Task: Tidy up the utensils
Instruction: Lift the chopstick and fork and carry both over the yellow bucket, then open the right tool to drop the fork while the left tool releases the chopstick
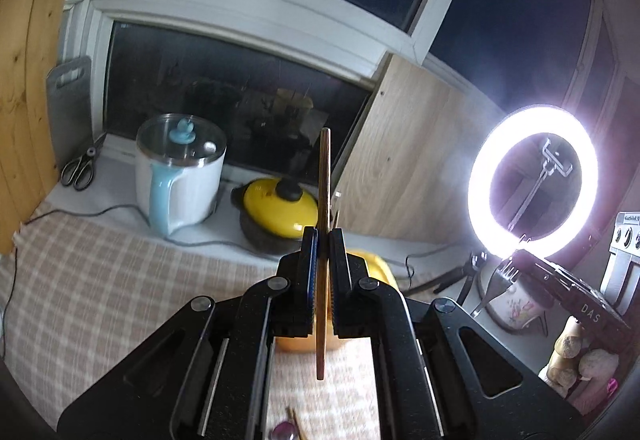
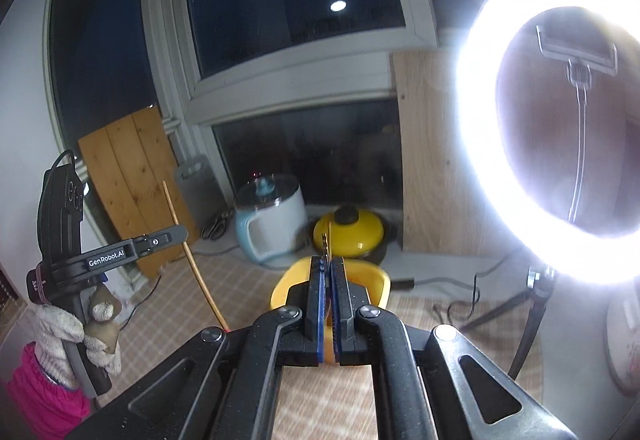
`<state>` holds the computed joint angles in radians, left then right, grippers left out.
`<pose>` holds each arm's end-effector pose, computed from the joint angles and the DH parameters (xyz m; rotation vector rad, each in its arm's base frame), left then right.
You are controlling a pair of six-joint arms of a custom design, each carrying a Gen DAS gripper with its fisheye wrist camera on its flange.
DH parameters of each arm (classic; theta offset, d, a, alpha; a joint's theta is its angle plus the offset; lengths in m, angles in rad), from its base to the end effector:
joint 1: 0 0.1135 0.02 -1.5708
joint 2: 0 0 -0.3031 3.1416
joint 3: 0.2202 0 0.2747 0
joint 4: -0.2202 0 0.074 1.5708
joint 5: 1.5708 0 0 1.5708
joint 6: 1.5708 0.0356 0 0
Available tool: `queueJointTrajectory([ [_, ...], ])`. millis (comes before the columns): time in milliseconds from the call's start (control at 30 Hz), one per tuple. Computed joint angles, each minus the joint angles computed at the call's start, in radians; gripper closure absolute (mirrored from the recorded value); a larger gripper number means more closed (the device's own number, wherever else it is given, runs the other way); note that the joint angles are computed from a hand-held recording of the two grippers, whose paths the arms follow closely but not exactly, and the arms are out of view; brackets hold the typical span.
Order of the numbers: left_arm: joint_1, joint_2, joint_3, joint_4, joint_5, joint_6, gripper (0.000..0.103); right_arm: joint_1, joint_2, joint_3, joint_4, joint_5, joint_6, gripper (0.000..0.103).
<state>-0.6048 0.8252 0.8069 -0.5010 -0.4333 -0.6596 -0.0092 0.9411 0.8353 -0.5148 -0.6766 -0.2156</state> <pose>0.1531 -0.0877 0.3385 -0.3160 2.0303 -0.3369 0.1974 0.0205 0.3307 -0.5839 2.0136 0.6022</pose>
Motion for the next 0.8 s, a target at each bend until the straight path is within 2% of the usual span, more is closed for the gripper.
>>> queueJointTrajectory([
  [133, 0.071, 0.056, 0.042, 0.050, 0.051, 0.048, 0.100, 0.047, 0.026, 0.025, 0.047, 0.055, 0.025, 0.103],
  [400, 0.133, 0.181, 0.104, 0.128, 0.077, 0.113, 0.100, 0.141, 0.115, 0.054, 0.173, 0.207, 0.052, 0.103],
  [700, 0.158, 0.295, 0.101, 0.196, 0.107, 0.135, 0.100, 0.247, 0.229, 0.040, 0.282, 0.358, 0.038, 0.103],
  [800, 0.161, 0.324, 0.088, 0.214, 0.117, 0.132, 0.100, 0.268, 0.265, 0.034, 0.305, 0.375, 0.035, 0.103],
])
